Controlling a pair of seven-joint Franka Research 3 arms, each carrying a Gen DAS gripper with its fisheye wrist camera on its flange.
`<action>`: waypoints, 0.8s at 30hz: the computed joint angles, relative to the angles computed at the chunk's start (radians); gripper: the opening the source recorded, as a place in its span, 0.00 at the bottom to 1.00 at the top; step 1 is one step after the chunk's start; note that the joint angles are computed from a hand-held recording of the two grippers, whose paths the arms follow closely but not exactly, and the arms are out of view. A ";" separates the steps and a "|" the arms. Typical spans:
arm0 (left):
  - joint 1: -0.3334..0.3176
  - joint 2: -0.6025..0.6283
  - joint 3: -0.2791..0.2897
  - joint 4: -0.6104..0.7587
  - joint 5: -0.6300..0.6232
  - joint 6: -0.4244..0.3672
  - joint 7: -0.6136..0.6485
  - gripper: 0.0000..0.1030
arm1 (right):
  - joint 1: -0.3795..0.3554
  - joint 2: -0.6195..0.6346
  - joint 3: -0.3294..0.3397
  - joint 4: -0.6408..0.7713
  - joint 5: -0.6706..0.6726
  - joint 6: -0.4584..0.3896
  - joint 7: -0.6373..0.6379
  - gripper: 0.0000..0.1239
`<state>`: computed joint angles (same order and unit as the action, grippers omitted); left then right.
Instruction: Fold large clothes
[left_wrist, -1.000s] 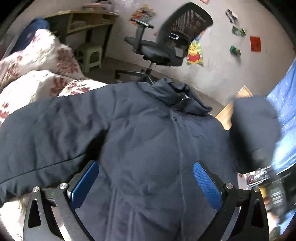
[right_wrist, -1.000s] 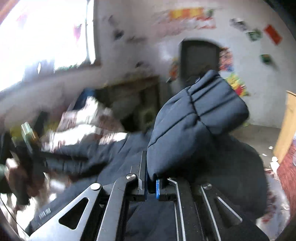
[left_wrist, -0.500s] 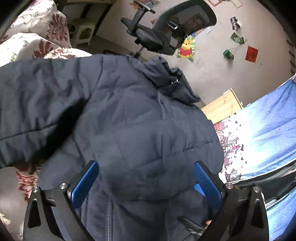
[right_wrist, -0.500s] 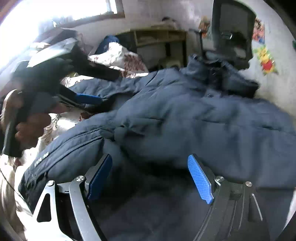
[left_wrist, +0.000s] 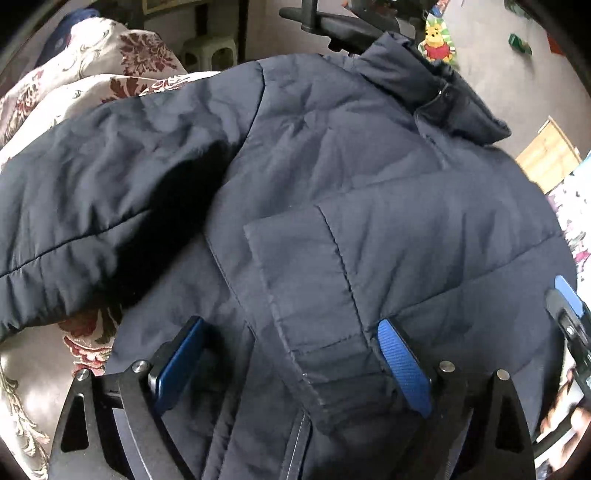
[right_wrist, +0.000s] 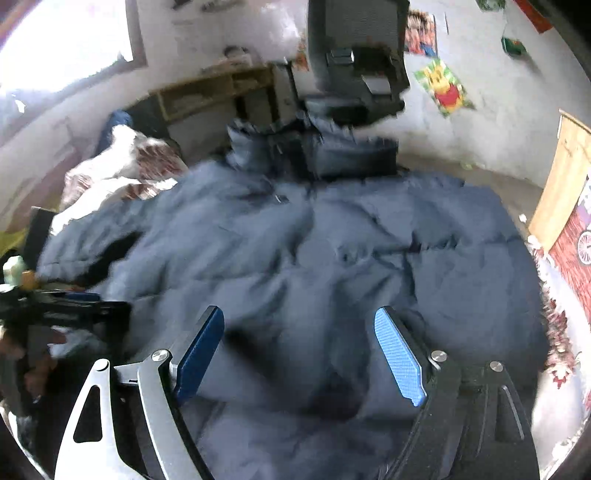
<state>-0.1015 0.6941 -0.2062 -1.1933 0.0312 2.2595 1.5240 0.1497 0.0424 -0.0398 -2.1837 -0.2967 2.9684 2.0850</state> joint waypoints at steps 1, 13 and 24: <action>-0.005 0.004 0.003 -0.001 0.005 0.009 -0.006 0.93 | 0.001 0.042 0.002 0.035 0.004 -0.017 -0.003 0.64; 0.220 -0.358 -0.064 -0.495 -0.333 0.364 0.155 0.92 | 0.065 0.081 -0.028 0.070 -0.004 0.128 -0.043 0.66; 0.338 -0.405 0.102 -0.579 -0.411 0.365 -0.244 0.92 | 0.205 0.163 -0.100 0.197 0.039 0.051 -0.152 0.66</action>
<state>0.2361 0.2891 -0.1037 -1.7724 -0.3799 2.6242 1.2803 0.3545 0.2055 -0.1399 -1.9867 -0.2574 3.0197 1.9329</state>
